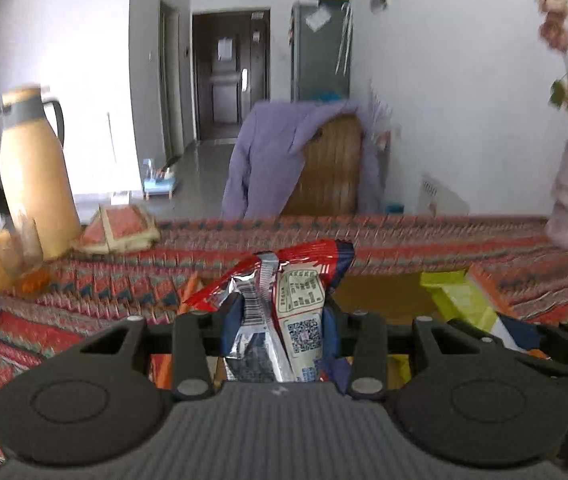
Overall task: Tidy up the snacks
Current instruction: 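Carry both held packets over the box and open both grippers, then withdraw both grippers from the box toward the remaining pile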
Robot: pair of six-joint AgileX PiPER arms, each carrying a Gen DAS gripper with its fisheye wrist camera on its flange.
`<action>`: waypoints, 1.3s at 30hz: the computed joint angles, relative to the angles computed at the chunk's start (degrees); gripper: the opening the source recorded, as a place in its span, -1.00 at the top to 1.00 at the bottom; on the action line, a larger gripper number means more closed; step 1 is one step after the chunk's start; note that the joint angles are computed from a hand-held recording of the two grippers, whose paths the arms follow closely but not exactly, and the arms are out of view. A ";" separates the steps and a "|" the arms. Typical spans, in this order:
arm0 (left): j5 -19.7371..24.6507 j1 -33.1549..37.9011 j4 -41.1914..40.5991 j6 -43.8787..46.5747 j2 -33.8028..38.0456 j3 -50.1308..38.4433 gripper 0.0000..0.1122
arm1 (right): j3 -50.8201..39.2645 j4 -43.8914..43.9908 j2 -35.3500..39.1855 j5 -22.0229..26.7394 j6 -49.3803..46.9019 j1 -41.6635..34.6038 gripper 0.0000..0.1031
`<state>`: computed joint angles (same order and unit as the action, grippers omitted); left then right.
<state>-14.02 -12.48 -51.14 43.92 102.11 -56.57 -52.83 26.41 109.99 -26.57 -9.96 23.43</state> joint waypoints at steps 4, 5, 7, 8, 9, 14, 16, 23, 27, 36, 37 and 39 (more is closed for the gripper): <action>-0.21 1.22 11.36 -11.30 3.95 -0.49 0.22 | -2.86 1.53 4.22 1.22 -1.58 -0.58 0.25; -0.54 1.25 12.08 -11.77 4.49 -0.42 0.20 | -3.03 0.93 4.79 1.55 -1.04 -0.70 0.24; -1.62 1.28 15.09 -14.78 4.95 0.18 0.06 | -3.27 0.95 5.38 2.39 -1.32 -0.95 0.21; -2.16 1.54 18.50 -18.43 4.84 0.87 -0.18 | -2.96 1.56 5.34 1.99 -1.86 -0.89 0.16; -3.05 1.81 21.66 -21.98 4.56 1.71 -0.35 | -2.64 1.08 5.12 1.90 -1.47 -1.04 -0.03; -8.49 2.70 32.25 -33.13 1.33 6.83 -0.84 | 1.33 -0.65 2.18 -0.69 -0.17 -1.15 -0.77; -11.27 3.51 37.66 -38.36 -0.50 9.89 -0.84 | 3.19 0.76 0.35 -1.12 -1.77 -0.93 -1.00; -17.33 6.19 47.00 -46.47 -10.48 21.91 -0.84 | 16.11 1.85 -9.23 -7.80 -1.16 2.56 -1.00; -19.77 8.99 54.76 -52.15 -17.31 29.58 -0.84 | 24.28 3.92 -15.51 -12.13 -0.64 6.26 -1.00; -24.85 19.74 75.51 -64.83 -30.12 45.75 -0.84 | 37.55 16.42 -24.01 -21.57 -3.32 21.03 -1.00; -24.98 20.02 75.33 -64.31 -31.09 47.41 -0.84 | 38.75 17.77 -24.17 -22.87 -2.82 23.05 -1.00; -26.93 21.57 76.49 -64.03 -32.00 50.70 -0.84 | 40.71 21.13 -24.12 -25.46 -1.69 27.35 -1.00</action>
